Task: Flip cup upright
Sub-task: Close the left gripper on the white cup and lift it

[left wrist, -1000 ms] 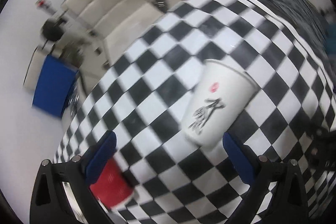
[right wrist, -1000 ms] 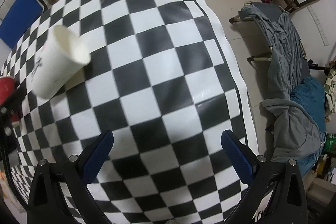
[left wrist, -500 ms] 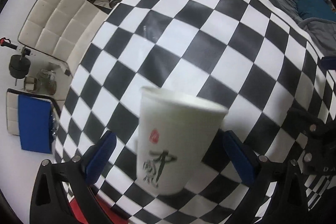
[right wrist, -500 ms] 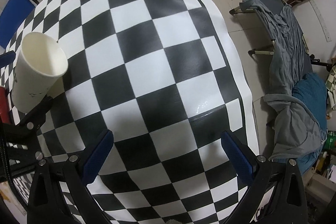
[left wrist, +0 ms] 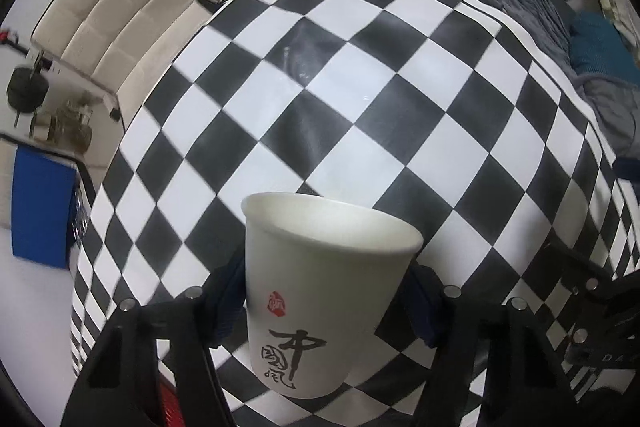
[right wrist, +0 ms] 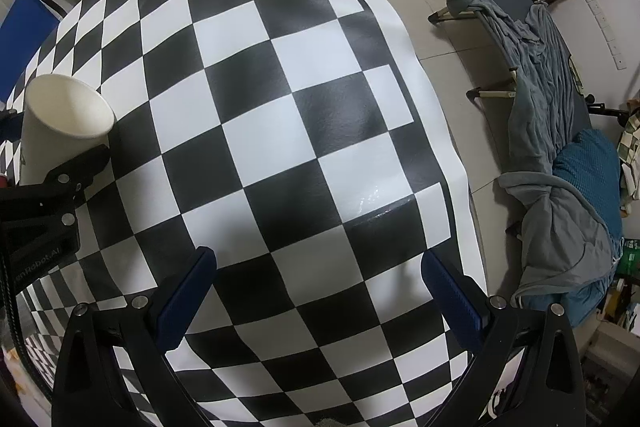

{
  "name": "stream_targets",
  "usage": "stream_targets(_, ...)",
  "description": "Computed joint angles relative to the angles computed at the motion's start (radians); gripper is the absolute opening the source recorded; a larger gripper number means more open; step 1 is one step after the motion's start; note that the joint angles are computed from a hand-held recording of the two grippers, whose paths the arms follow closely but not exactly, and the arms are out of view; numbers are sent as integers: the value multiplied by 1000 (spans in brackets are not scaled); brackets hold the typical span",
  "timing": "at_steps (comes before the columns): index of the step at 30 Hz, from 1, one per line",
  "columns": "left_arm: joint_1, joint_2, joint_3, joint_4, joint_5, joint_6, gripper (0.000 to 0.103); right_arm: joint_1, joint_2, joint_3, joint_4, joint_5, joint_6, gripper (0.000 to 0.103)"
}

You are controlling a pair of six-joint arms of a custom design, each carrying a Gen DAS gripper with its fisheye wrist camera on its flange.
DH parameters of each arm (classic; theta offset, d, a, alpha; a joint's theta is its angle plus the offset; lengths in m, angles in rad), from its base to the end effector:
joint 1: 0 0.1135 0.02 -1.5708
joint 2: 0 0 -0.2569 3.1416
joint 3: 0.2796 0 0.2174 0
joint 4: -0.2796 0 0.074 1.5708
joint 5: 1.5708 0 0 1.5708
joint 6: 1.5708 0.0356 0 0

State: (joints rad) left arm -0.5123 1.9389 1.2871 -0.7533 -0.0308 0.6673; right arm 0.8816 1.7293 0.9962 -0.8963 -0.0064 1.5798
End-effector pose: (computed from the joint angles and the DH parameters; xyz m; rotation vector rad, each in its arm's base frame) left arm 0.2908 -0.1623 0.1660 1.6532 2.4771 0.0649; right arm 0.1585 0.1927 0.1625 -1.0658 -2.9269 0.0827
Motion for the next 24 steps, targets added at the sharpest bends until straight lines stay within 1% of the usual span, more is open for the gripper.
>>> stream_targets(2,24,-3,4,-22,12,-40,65,7,19,38,-21,2,4,103)
stream_targets(3,46,-3,11,-50,28,-70,65,12,24,48,-25,4,5,103)
stream_targets(7,117,-34,-8,-113,72,-149,65,34,44,101,-52,11,14,103)
stream_targets(9,163,-66,-41,-136,88,-181,65,59,60,147,-82,16,29,103)
stream_targets(13,281,-169,-151,-155,107,-182,65,123,96,247,-148,26,72,103)
stream_targets(16,411,-257,-228,-199,129,-140,65,203,129,356,-233,35,134,103)
stream_targets(19,593,-337,-295,-259,150,-45,65,296,179,491,-331,45,220,103)
stream_targets(21,768,-384,-343,-299,150,81,65,362,226,596,-405,48,284,103)
stream_targets(22,826,-397,-357,-306,143,125,65,403,258,660,-444,45,328,103)
stream_targets(23,927,-417,-377,-324,137,201,65,429,284,709,-467,43,355,103)
stream_targets(24,996,-421,-379,-343,131,250,65,474,329,791,-505,37,400,103)
